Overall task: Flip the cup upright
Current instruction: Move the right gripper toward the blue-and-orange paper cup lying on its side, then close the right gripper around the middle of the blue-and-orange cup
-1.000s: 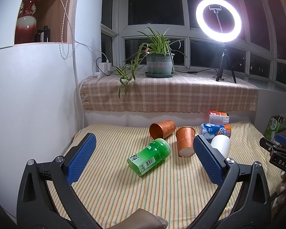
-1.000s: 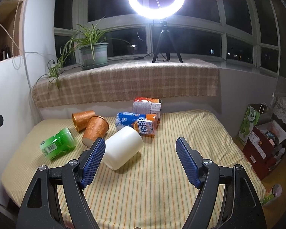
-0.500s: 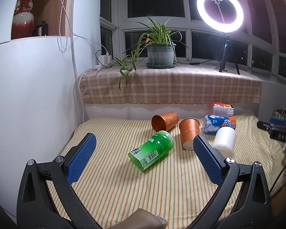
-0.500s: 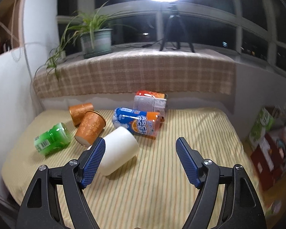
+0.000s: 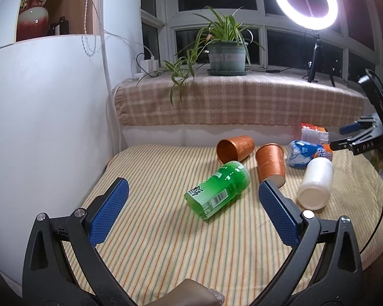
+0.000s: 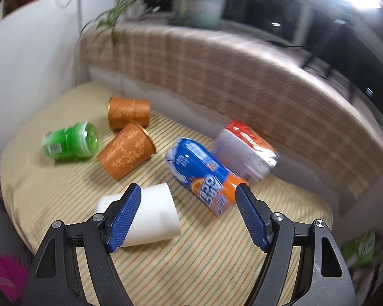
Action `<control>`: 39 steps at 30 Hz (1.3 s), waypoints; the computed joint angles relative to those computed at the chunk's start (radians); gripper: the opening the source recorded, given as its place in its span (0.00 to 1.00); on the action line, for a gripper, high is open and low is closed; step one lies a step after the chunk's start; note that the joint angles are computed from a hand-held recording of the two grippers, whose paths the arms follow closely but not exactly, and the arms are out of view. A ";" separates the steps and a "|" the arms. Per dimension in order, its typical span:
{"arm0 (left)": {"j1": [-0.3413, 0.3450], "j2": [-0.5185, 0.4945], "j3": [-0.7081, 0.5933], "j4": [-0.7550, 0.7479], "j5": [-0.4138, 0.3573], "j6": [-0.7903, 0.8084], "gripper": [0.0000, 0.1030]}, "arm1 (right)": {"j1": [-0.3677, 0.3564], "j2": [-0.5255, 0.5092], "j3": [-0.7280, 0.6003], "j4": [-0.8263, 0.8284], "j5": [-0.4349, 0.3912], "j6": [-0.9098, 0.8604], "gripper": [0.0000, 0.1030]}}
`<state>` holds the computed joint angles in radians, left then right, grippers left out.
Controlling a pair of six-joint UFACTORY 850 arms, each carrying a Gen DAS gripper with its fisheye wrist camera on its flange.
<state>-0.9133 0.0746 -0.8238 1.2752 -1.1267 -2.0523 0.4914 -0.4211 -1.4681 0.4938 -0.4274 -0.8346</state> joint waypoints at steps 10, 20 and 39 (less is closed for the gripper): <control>0.045 -0.012 0.008 -0.052 -0.005 0.013 1.00 | 0.022 -0.327 -0.466 -0.244 -0.382 0.055 0.74; 0.096 -0.024 0.011 -0.067 0.015 0.024 1.00 | 0.034 -0.545 -0.781 -0.294 -0.614 0.033 0.70; 0.111 -0.027 0.013 -0.072 0.031 0.032 1.00 | 0.058 -0.568 -0.814 -0.350 -0.587 -0.018 0.66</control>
<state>-0.8022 0.0472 -0.8104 1.2036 -1.0953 -2.0207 0.5496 -0.9889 -2.2820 0.1434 -1.0146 -0.8523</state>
